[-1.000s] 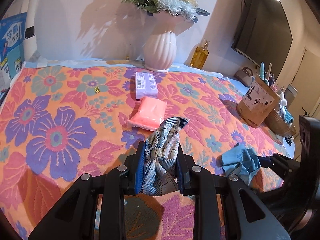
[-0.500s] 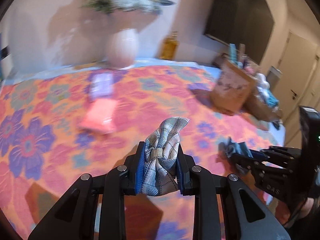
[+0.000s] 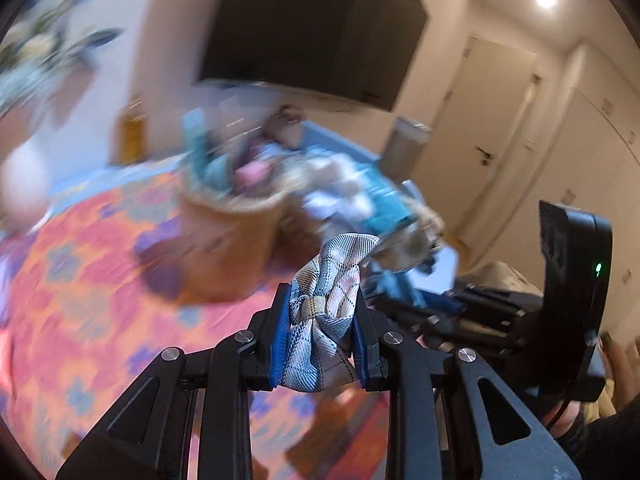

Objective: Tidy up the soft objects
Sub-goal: 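Carry plaid bow and blue glove to the glass bowl and open both grippers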

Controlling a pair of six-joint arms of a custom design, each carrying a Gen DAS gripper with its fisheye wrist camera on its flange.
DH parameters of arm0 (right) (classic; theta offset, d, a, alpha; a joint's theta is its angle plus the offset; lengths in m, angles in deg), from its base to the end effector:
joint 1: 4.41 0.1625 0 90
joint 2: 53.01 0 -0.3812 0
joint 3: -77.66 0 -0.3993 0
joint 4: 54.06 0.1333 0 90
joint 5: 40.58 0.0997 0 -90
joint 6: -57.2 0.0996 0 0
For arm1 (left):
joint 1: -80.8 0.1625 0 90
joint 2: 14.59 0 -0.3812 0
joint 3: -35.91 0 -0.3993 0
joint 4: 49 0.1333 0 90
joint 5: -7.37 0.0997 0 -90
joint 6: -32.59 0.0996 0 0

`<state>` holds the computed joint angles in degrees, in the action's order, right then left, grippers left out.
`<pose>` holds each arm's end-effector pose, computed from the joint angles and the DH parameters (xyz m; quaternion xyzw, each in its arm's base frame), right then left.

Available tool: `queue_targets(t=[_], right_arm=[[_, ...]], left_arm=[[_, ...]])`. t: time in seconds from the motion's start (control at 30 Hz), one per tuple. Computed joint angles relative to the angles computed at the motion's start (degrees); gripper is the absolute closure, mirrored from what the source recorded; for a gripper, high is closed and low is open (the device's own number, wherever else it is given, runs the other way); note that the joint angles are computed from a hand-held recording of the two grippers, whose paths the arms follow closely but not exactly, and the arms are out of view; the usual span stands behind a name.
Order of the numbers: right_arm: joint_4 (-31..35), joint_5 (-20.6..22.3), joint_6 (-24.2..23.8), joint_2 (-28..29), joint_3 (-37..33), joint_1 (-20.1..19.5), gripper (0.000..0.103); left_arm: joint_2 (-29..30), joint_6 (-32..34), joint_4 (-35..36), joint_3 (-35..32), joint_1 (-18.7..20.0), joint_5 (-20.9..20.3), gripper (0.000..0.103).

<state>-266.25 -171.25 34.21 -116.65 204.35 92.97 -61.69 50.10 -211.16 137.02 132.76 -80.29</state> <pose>0.1277 -0.4536 0.1950 0.0481 -0.8320 0.4174 0.3623 -0.2738 -0.5728 0.0552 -0.4572 -0.8750 0.1588 0.0083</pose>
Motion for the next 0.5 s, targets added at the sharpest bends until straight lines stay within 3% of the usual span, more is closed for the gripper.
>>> queue_targets(t=[0.37,0.5], right_arm=[[-2.8,1.1,-1.1,-7.5,-5.0,-4.0,0.086],[3.9,3.9,1.4,-8.9,-10.3,-6.8,0.086]], left_arm=[[12.4,-3.8,3.3,-15.6,-6.0,5.4,0.079],[15.5,-4.6,4.7,-19.7,-6.3,5.2,0.080]])
